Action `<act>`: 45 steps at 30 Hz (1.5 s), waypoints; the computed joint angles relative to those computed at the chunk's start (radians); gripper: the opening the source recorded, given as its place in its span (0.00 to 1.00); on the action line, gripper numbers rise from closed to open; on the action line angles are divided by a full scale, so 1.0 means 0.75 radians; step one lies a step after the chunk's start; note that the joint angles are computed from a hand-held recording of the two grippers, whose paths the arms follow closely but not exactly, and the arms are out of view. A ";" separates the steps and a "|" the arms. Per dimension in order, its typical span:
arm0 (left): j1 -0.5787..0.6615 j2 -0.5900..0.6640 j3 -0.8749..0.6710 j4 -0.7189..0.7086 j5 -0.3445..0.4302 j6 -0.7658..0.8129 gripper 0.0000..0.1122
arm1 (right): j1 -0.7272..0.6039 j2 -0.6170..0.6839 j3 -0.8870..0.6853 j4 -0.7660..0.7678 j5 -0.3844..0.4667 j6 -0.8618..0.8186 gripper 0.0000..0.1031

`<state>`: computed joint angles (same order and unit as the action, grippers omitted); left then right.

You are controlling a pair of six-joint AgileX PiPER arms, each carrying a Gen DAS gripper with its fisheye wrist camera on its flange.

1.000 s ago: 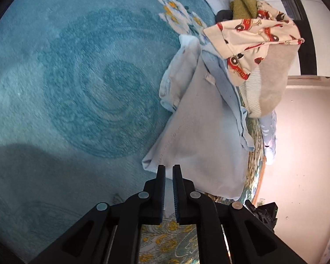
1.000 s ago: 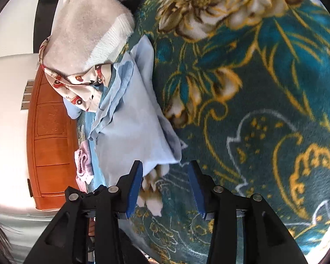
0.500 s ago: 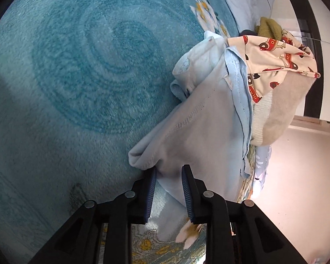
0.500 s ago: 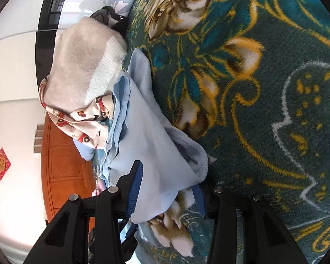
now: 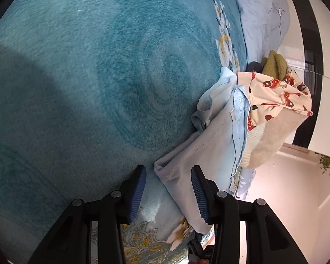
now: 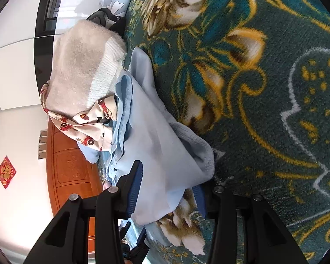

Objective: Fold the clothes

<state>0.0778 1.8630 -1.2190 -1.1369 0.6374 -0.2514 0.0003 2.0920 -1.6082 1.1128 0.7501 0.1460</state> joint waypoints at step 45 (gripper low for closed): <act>0.130 -0.281 -0.155 0.744 0.594 -0.319 0.06 | 0.003 -0.283 -0.084 -0.728 0.486 0.251 0.15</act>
<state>0.1753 1.6521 -1.3356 -0.5790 1.0832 -0.4910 0.0022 1.8795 -1.6714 0.5669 1.1144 0.3343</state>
